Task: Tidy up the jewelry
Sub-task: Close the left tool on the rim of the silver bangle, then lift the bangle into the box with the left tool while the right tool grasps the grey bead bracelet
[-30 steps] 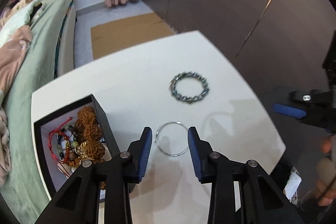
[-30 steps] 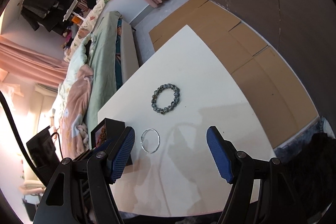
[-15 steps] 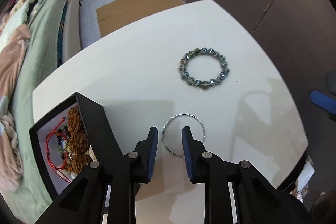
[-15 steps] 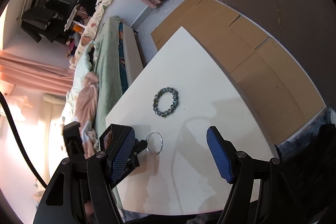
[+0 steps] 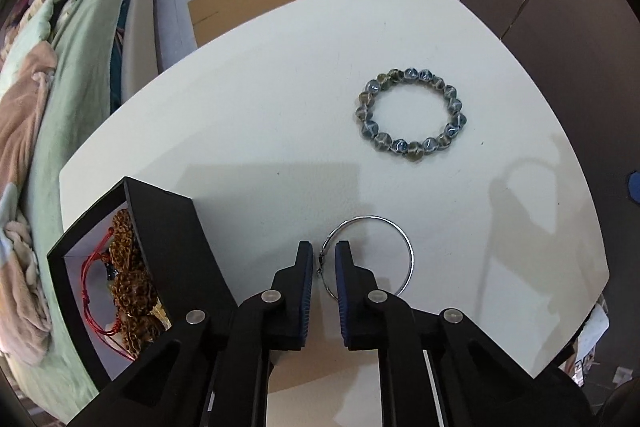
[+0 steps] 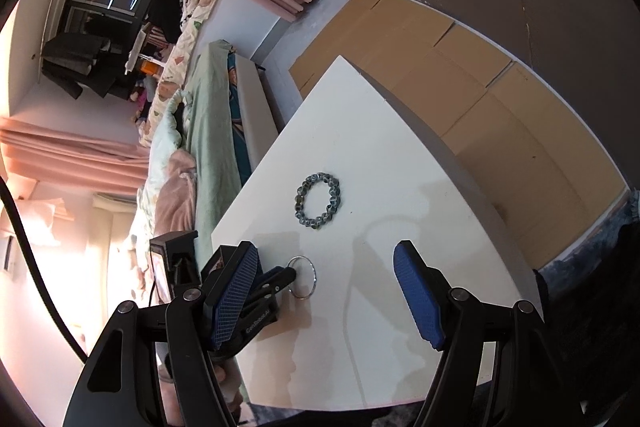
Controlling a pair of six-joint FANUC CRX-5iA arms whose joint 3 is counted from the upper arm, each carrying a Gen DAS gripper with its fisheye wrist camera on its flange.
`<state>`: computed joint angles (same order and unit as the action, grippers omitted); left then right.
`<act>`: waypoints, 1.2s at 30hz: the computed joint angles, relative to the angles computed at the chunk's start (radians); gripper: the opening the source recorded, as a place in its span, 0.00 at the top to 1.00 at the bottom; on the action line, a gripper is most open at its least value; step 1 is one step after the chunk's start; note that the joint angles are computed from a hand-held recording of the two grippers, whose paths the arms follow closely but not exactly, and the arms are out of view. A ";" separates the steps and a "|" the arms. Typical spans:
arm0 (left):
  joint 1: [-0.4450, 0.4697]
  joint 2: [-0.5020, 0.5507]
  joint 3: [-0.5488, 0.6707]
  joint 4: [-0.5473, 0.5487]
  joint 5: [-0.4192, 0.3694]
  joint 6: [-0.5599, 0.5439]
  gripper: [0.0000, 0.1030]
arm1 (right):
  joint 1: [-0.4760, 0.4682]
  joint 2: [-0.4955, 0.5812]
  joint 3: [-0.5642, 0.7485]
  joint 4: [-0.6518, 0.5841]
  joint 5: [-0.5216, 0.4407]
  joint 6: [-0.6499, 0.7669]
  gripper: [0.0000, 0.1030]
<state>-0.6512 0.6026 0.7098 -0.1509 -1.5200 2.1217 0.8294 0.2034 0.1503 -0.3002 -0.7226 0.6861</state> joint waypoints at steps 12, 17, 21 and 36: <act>0.028 -0.142 -0.185 0.006 0.216 0.031 0.98 | 0.025 0.068 0.064 0.073 -0.059 -0.038 0.31; 0.041 -0.227 -0.292 0.002 0.331 0.078 0.98 | 0.047 0.106 0.098 0.147 -0.099 -0.073 0.31; 0.052 -0.318 -0.410 0.000 0.458 0.130 0.98 | 0.068 0.145 0.136 0.210 -0.137 -0.106 0.34; 0.140 -0.500 -0.604 0.052 0.642 0.132 0.98 | 0.116 0.364 0.395 0.389 -0.358 -0.135 0.53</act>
